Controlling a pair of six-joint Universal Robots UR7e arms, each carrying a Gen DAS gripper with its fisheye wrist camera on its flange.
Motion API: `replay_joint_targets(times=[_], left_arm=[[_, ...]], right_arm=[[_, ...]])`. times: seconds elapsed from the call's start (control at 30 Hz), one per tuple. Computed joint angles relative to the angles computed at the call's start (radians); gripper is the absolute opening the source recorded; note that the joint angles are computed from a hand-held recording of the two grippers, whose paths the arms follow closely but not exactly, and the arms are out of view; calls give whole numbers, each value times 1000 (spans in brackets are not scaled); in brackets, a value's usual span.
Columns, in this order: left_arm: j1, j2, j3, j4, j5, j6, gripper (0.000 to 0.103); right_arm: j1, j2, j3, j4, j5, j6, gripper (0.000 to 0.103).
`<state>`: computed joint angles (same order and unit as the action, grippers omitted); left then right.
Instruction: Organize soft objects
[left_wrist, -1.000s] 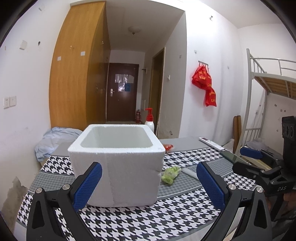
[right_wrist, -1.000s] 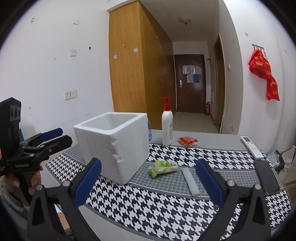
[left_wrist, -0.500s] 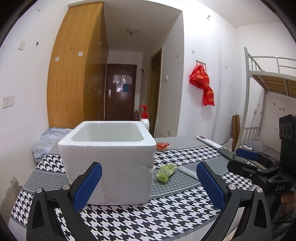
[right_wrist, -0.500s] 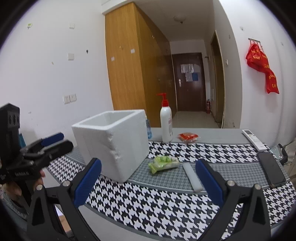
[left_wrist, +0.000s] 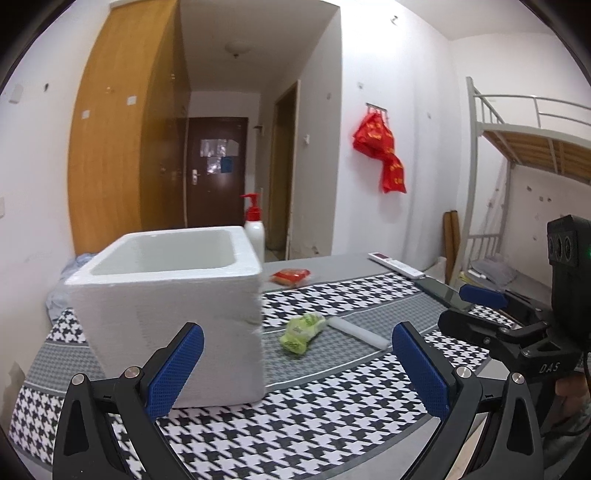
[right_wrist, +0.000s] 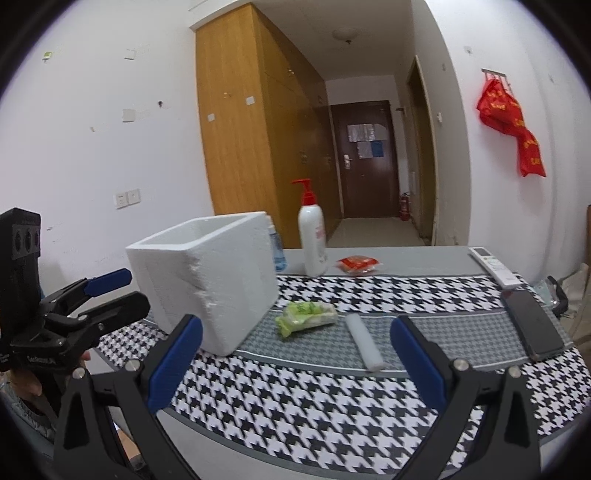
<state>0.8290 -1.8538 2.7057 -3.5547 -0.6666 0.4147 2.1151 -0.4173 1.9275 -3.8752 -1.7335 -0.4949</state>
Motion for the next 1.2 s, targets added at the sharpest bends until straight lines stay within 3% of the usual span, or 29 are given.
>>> replay_joint_targets(times=[0.47, 1.2], left_arm=[[53, 111, -36, 42, -118, -34, 102], [132, 271, -111, 40, -135, -79, 102]], right_arm=[[-37, -26, 50, -78, -58, 26, 103], [-89, -36, 28, 6, -64, 11, 103]])
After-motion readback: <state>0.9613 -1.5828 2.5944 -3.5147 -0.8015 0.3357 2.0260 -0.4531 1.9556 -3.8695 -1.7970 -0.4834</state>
